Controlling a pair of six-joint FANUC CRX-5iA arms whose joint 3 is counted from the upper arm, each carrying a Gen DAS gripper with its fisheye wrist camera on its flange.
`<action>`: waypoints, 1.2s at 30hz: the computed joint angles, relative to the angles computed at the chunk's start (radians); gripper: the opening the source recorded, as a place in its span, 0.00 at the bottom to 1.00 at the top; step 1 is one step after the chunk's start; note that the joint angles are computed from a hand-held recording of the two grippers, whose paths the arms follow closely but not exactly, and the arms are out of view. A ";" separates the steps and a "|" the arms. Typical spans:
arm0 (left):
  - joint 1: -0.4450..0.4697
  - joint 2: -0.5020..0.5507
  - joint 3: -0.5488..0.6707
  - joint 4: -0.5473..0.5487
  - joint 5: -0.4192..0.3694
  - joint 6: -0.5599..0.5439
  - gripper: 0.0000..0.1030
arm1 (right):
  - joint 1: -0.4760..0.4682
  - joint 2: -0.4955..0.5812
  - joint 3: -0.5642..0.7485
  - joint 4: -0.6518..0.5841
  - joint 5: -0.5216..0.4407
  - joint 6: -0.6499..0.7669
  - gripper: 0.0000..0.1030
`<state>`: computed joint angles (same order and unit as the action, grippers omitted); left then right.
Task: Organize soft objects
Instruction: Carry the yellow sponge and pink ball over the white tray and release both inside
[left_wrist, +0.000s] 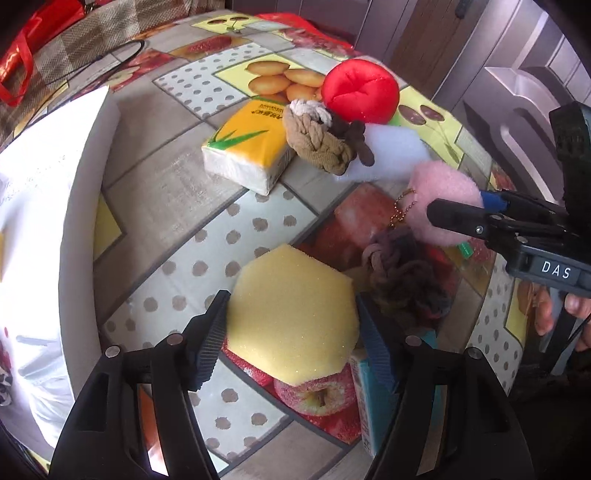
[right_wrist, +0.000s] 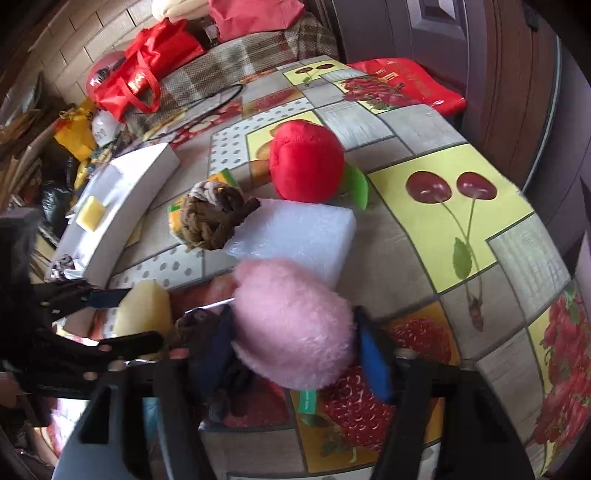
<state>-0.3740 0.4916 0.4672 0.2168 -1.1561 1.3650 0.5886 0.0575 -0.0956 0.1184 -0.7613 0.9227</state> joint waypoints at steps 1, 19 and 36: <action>0.001 -0.003 -0.007 0.005 0.007 -0.006 0.62 | 0.001 -0.004 -0.002 0.002 -0.001 0.001 0.53; 0.070 -0.406 -0.214 -0.075 0.451 0.121 0.59 | 0.054 -0.230 -0.156 0.516 0.294 -0.474 0.51; 0.267 -0.681 -0.400 -0.175 0.472 0.304 0.59 | 0.180 -0.088 0.125 0.323 0.419 -0.137 0.51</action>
<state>-0.1074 -0.1891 0.0669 0.0419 -0.6842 1.6686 0.7688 -0.0305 0.0298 0.4411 -0.3420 0.7856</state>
